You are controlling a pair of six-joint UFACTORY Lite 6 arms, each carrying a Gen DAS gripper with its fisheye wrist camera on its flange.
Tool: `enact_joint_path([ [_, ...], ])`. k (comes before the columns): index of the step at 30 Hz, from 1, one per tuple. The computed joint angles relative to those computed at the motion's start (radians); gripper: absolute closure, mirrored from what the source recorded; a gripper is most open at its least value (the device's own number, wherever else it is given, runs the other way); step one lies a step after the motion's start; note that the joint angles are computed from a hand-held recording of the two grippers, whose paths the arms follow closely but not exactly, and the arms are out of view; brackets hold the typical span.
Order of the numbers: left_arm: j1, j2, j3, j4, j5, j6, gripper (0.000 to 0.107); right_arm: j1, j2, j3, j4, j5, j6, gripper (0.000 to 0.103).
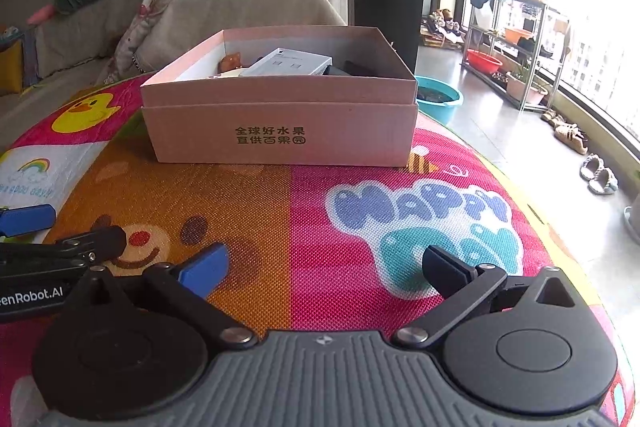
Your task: Organize rigid objects
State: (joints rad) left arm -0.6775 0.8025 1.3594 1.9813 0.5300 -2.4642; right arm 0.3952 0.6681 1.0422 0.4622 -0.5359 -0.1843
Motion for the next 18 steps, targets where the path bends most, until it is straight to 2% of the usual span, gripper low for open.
enact_joint_path([
  [18,0.003,0.004,0.005,0.013,-0.006,-0.012,0.019,-0.004,0.000,0.000,-0.013,0.000,0.014,0.000],
])
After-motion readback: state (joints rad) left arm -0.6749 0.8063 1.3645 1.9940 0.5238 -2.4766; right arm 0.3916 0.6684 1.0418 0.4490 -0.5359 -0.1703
